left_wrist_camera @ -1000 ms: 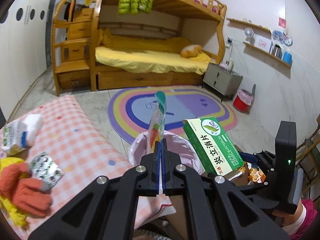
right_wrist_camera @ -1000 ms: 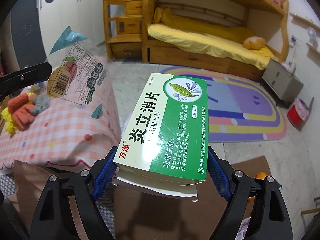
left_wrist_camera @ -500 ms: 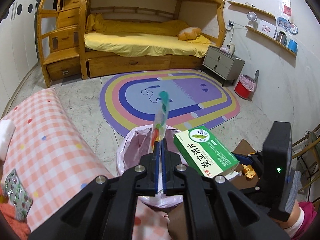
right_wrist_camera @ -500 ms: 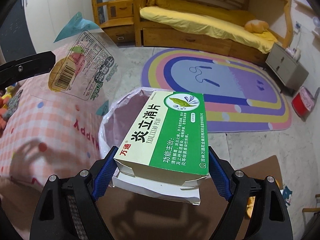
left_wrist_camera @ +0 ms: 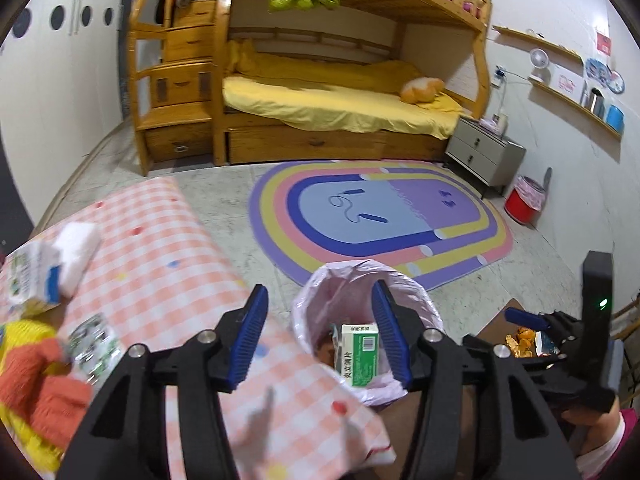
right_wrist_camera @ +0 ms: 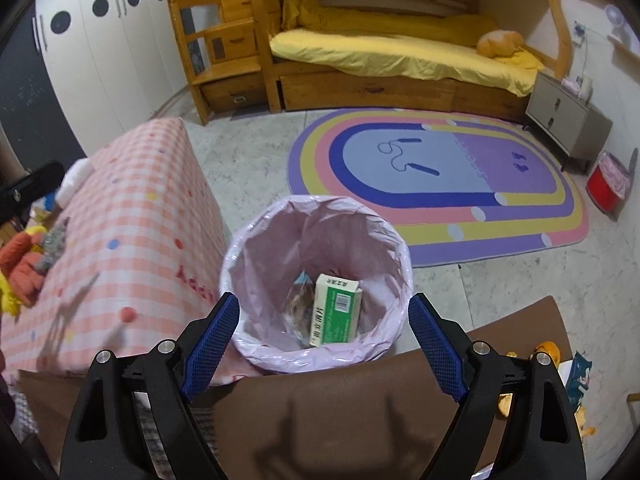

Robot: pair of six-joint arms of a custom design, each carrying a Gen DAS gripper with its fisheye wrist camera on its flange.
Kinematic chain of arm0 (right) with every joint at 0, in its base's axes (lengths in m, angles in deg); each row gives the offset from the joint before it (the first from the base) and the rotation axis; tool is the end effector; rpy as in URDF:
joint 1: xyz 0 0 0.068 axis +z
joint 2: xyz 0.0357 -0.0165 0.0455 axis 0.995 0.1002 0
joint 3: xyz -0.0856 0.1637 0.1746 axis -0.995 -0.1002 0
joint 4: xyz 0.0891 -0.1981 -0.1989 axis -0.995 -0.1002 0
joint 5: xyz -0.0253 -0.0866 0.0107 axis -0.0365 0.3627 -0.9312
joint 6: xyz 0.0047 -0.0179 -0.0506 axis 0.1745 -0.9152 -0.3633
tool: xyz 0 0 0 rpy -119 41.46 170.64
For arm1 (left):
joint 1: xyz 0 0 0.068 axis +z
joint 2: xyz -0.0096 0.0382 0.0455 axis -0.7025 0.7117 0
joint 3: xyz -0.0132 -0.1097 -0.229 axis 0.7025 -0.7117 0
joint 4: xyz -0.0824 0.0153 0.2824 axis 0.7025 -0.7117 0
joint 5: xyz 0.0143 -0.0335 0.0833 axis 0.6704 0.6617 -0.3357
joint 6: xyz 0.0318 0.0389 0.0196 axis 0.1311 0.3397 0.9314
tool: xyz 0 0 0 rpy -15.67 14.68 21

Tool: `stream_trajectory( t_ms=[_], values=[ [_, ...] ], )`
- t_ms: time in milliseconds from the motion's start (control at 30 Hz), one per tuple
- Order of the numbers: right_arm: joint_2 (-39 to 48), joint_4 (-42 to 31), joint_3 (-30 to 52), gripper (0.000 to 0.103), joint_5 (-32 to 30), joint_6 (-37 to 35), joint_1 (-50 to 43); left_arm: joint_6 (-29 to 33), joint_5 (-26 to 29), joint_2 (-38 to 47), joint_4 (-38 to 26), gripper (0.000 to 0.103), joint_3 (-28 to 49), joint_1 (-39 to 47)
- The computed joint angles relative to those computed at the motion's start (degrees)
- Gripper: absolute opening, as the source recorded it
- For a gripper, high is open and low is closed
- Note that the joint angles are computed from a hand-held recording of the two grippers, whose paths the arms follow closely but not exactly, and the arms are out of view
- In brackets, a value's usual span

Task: Collect trash
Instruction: 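Move both tools back over the table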

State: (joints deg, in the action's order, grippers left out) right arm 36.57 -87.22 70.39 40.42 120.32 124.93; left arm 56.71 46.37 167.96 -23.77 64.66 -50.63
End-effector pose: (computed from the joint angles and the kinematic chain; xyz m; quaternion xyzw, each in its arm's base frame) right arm 0.2374 0.1767 0.2061 0.3076 0.8928 -0.0586 0.3238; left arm 0.3943 -0.0634 0.2518 0.3945 0.8214 -0.2364 0.3374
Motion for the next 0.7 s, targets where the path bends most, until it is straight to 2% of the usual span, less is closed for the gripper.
stream_trajectory(
  t_ms=[100,300,367,433,600,700],
  values=[
    [0.7,-1.1,3.4,0.086,2.0,0.8,2.7,2.9,0.0,-2.8,-0.8,0.06,-1.7,4.1],
    [8.7,-3.2,14.9,0.083,6.1,-1.4,7.0,5.7,0.9,-2.8,-6.1,0.065,1.1,12.3],
    [12.1,-4.4,19.4,0.077,7.6,-2.7,8.0,6.2,1.2,-2.5,-7.0,0.066,2.1,15.3],
    [14.2,-4.1,22.3,0.065,8.2,-3.9,8.5,6.6,1.5,-2.0,-7.7,0.069,3.3,17.9],
    [20.1,-0.4,30.0,0.044,6.4,-11.6,9.7,7.3,1.3,0.4,-8.0,0.072,6.6,24.5],
    [24.1,0.7,35.4,0.042,5.1,-16.1,10.2,6.4,1.2,3.1,-7.4,0.075,9.1,28.0]
  ],
)
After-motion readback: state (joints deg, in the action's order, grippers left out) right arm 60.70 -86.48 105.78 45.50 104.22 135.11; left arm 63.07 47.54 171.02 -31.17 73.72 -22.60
